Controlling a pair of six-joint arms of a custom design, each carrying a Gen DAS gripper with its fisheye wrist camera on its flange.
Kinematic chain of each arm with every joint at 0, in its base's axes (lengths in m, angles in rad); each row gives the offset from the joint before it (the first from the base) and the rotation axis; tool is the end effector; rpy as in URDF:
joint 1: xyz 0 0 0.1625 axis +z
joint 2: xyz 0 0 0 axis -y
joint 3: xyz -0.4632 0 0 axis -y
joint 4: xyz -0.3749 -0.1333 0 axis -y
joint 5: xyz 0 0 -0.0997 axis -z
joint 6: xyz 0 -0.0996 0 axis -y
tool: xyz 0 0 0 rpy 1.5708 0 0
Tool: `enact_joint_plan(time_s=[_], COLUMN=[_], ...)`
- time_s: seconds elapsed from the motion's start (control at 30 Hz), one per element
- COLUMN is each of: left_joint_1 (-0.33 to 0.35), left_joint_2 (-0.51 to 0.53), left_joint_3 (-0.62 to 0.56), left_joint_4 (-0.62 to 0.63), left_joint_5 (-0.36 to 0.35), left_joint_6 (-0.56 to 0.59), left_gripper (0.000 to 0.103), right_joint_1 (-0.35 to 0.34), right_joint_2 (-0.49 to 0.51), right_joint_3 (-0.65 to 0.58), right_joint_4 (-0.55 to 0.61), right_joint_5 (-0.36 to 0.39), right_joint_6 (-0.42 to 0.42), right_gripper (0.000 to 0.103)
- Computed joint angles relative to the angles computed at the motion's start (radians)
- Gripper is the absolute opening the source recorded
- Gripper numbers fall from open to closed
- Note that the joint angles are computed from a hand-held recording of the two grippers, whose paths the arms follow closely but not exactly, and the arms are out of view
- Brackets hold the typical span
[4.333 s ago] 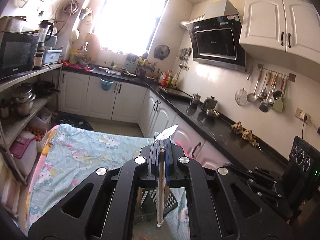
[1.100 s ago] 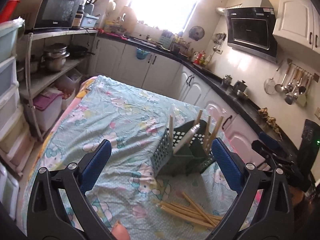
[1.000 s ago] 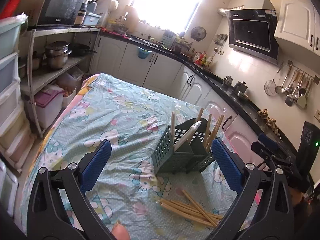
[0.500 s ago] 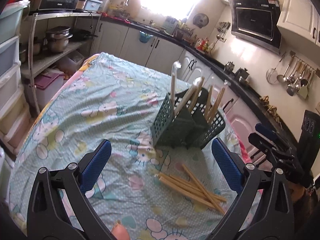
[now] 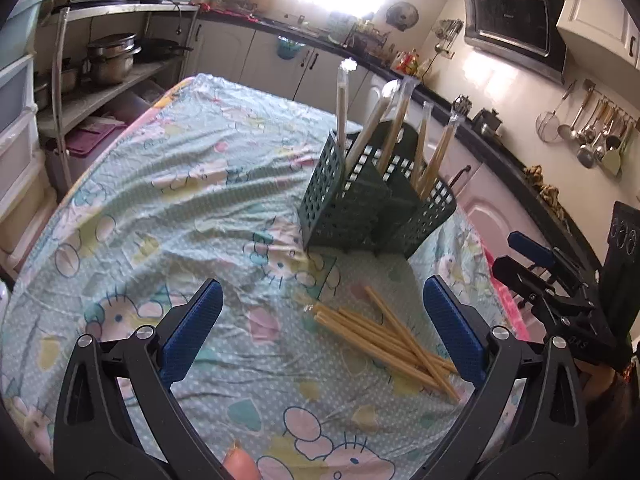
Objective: Organize utensils
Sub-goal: 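Withdraw both tools from the caddy toward the chopstick pile, then lower the left tool onto the pile while the right tool lowers beside it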
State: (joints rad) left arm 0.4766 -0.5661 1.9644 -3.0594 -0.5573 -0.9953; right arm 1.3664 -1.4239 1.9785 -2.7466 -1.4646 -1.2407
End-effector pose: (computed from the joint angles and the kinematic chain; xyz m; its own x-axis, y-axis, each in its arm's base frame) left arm -0.3971 -0.4502 -0.0019 -0.9115 -0.1466 -0.3844 0.2210 0.6135 -0.7582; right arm 0.0343 -0.5435 0.4008 -0.4758 -0.7074 0.5227 -0.8794 0.3919 -0.2702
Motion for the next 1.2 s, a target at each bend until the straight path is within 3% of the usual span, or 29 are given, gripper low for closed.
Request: enact_joint_plan(time_s=[0.27, 0.4, 0.57, 0.63, 0.87, 1.1, 1.2], left_joint_1=[0.035, 0.054, 0.086, 0.098, 0.149, 0.184, 0.192], left_joint_2=[0.033, 0.049, 0.072, 0.081, 0.109, 0.117, 0.115], left_joint_3=[-0.009, -0.016, -0.017, -0.016, -0.041, -0.058, -0.064], left_joint_4=[0.006, 0.0, -0.078, -0.131, -0.237, -0.253, -0.239], left_joint_5=[-0.072, -0.123, -0.208, -0.242, -0.333, -0.361, -0.36], left_joint_6=[-0.024, -0.031, -0.022, -0.01, 0.007, -0.021, -0.027], left_gripper=[0.092, 0.092, 0.065, 0.061, 0.056, 0.048, 0.04], right_joint_1=[-0.017, -0.026, -0.03, -0.029, -0.013, 0.011, 0.021], right_joint_2=[0.036, 0.061, 0.1, 0.117, 0.166, 0.214, 0.233], right_joint_3=[-0.016, -0.038, -0.076, -0.088, -0.121, -0.169, -0.189], right_joint_4=[0.04, 0.072, 0.114, 0.123, 0.157, 0.218, 0.253], right_joint_5=[-0.061, -0.093, -0.138, -0.158, -0.205, -0.25, -0.264], right_joint_6=[-0.019, -0.016, -0.005, -0.008, -0.012, 0.018, 0.034], right_gripper=[0.081, 0.066, 0.05, 0.044, 0.038, 0.037, 0.037])
